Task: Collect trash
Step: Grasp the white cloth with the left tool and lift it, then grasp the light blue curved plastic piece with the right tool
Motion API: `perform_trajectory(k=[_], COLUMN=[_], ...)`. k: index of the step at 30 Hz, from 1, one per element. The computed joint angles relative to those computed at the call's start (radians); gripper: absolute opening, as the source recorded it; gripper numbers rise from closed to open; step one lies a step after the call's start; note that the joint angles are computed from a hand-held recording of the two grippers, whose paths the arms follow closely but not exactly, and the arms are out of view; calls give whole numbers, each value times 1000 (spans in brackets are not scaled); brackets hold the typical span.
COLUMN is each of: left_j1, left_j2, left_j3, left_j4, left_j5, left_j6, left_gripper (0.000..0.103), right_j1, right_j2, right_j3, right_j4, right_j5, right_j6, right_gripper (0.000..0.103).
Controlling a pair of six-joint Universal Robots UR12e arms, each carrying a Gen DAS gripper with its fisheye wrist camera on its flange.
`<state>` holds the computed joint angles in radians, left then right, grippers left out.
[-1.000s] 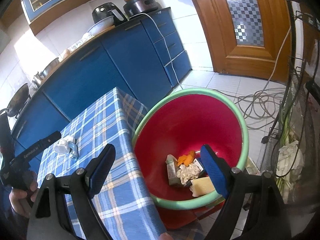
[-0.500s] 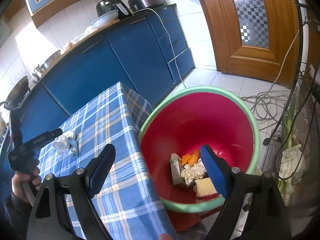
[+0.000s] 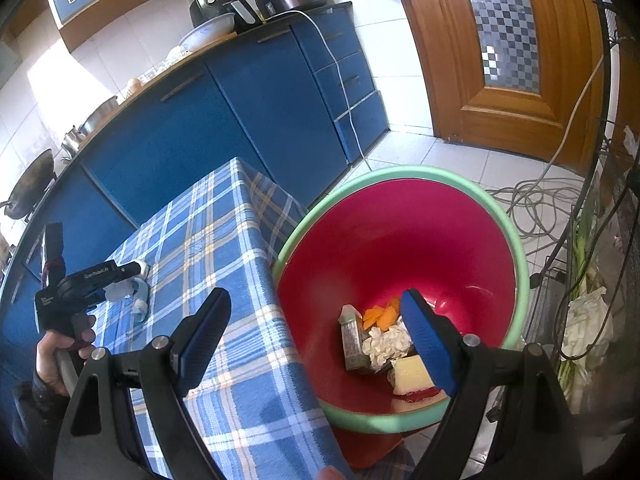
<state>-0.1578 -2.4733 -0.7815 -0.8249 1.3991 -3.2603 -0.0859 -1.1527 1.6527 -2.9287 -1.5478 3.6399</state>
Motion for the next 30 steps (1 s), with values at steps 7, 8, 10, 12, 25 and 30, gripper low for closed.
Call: perform_trajectory(k=[7, 8, 10, 12, 25, 30], left_j1=[1, 1, 2, 3, 11, 14], left_j2=[-4, -2, 5, 13, 118, 149], left_j3=[-3, -6, -21, -35, -196, -254], left_j4=[27, 30, 46, 59, 167, 214], left_j5=[-17, -20, -25, -31, 8, 40], left_j6=[-17, -18, -18, -18, 18, 33], left_gripper=[40, 39, 30, 29, 29, 29], right_j1=[-1, -1, -1, -1, 18, 36], right_j2=[2, 1, 0, 1, 8, 28], right_j3=[-1, 0, 1, 0, -30, -70], right_j4=[4, 2, 1, -1, -6, 9], right_j5=[10, 10, 10, 10, 14, 33], right_j6=[2, 0, -3, -4, -48, -88], right_gripper=[87, 87, 87, 87, 87, 87])
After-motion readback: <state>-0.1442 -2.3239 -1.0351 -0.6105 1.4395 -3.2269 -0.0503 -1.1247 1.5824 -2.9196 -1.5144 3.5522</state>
